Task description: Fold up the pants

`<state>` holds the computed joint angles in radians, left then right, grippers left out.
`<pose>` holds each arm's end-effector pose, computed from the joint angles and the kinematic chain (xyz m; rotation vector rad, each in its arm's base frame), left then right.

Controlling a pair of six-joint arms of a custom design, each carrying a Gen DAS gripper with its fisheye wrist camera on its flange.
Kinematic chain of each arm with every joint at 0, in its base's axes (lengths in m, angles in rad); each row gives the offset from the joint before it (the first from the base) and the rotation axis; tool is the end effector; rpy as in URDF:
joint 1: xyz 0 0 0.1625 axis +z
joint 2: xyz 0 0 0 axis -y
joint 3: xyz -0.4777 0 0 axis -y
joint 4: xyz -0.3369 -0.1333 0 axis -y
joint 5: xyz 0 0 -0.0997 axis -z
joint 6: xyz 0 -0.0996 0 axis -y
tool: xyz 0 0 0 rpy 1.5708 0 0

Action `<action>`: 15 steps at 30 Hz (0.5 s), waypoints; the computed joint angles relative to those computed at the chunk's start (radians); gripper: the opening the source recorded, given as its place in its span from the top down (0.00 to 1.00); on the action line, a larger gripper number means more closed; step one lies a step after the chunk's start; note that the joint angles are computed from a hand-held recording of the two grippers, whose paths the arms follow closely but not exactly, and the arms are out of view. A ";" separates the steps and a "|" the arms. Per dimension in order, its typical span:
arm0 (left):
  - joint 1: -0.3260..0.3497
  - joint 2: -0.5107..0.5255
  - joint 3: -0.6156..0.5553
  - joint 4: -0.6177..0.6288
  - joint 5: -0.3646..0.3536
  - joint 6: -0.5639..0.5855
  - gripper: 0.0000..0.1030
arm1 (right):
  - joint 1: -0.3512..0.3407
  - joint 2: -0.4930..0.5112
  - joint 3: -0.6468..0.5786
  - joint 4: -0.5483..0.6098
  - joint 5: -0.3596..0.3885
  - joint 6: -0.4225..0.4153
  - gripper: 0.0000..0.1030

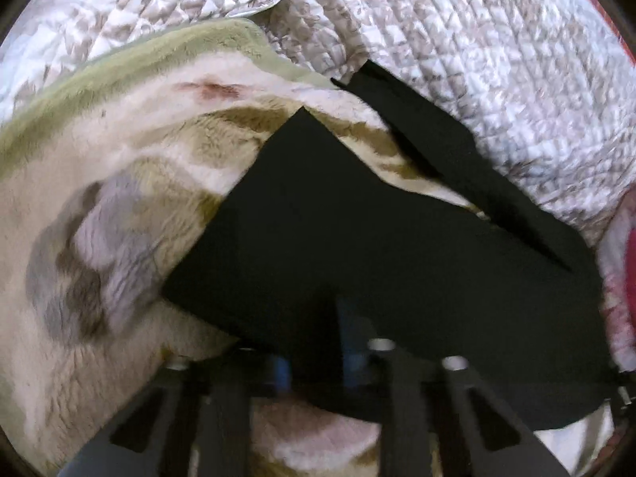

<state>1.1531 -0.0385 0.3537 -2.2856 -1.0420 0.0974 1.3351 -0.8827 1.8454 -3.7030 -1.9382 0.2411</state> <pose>-0.2066 -0.9181 0.0360 0.5271 2.5636 -0.6353 -0.0500 -0.6260 0.3105 -0.8373 -2.2192 1.5596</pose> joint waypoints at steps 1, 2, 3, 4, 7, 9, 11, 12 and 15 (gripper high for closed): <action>0.000 0.017 -0.045 0.035 0.004 -0.006 0.93 | -0.001 -0.002 0.000 0.007 0.002 0.004 0.95; 0.000 0.031 -0.087 0.073 0.004 -0.009 0.95 | 0.001 -0.009 0.005 0.016 0.005 0.015 0.95; -0.001 0.035 -0.108 0.099 0.005 -0.013 0.96 | 0.008 -0.015 0.012 0.008 0.005 0.010 0.96; -0.002 0.022 -0.089 0.099 0.007 -0.021 0.96 | 0.016 -0.019 0.019 -0.002 0.003 0.001 0.96; -0.012 -0.086 0.125 -0.045 -0.009 0.005 0.96 | 0.044 -0.046 0.065 -0.041 0.012 -0.007 0.96; -0.015 -0.153 0.237 -0.106 -0.024 0.010 0.96 | 0.064 -0.065 0.112 -0.073 -0.002 -0.007 0.96; -0.014 -0.218 0.349 -0.171 -0.030 0.022 0.96 | 0.076 -0.077 0.168 -0.101 -0.014 0.005 0.96; -0.011 -0.248 0.399 -0.193 -0.038 0.022 0.96 | 0.079 -0.079 0.188 -0.109 -0.027 0.012 0.96; 0.002 -0.303 0.510 -0.230 -0.029 0.033 0.96 | 0.062 -0.075 0.251 -0.093 -0.061 0.084 0.96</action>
<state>1.1547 -0.3412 0.8637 -2.5159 -1.0705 0.1301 1.3971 -0.9572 2.0961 -3.7958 -1.9992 0.3249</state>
